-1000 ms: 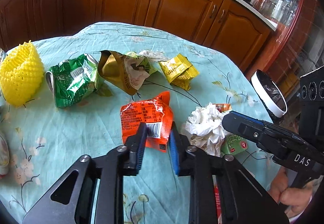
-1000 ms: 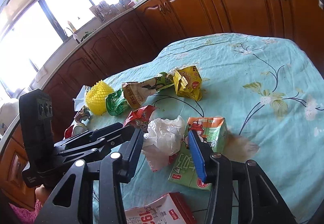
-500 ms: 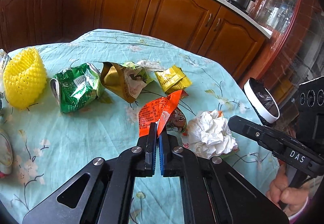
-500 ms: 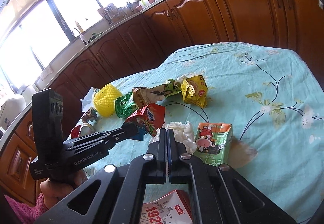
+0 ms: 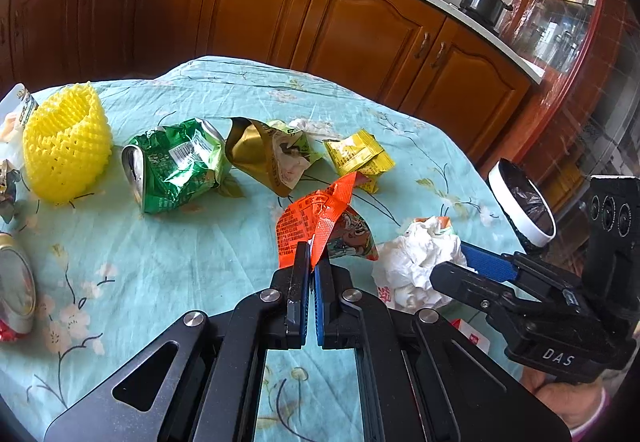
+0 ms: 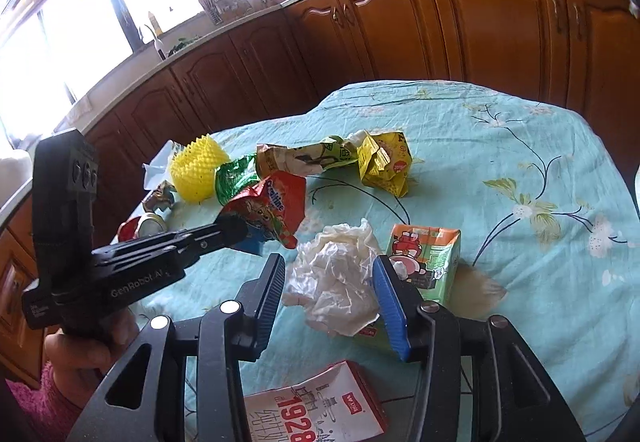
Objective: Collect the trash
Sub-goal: 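Grasp the orange wrapper with the left tool while the right tool grasps the crumpled white tissue, then carry the orange wrapper with the left tool while the right tool carries the tissue to the bin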
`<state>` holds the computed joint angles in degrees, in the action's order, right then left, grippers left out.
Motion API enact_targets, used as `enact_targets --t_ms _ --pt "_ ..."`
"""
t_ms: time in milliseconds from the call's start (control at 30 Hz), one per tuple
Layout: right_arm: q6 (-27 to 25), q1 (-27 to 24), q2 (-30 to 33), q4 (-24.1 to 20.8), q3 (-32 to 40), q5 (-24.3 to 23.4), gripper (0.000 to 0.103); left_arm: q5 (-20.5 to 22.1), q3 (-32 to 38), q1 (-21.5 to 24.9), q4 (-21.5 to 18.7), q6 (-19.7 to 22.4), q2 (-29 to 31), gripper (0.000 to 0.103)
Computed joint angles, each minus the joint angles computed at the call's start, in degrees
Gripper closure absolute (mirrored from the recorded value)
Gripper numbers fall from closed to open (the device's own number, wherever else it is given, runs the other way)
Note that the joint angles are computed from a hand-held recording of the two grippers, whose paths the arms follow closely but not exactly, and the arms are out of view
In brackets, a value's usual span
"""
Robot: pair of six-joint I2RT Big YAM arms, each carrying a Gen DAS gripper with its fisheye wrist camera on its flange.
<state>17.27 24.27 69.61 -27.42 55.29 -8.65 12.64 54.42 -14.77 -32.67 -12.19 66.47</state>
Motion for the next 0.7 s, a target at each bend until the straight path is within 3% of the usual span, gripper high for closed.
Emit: enact_targets --t_ms 67,200,300,533,700 --pt "-1.0 0.4 0.7 -0.6 0.3 1.3 0.056 0.3 -0.1 0.4 0.0 -0.2 -0.1 0.102" --pt "-0.9 0.4 1.1 -0.8 0.4 0.5 0.075 0.1 -0.2 0.2 0.1 -0.6 -0.6 0.102" --pt "-1.0 0.3 0.7 -0.3 0.0 -0.4 0.079 0.1 0.0 -0.2 0.1 -0.6 -1.2 0.102" --pt "-0.1 -1.1 -3.1 1.6 -1.5 -1.4 0.080 -0.8 2.4 -3.5 0.1 -0.1 -1.5 0.102" --pt "0.8 -5.4 -6.8 1.9 -2.8 -2.1 0.080 -1.4 4.8 -7.4 0.2 0.0 -0.2 0.102"
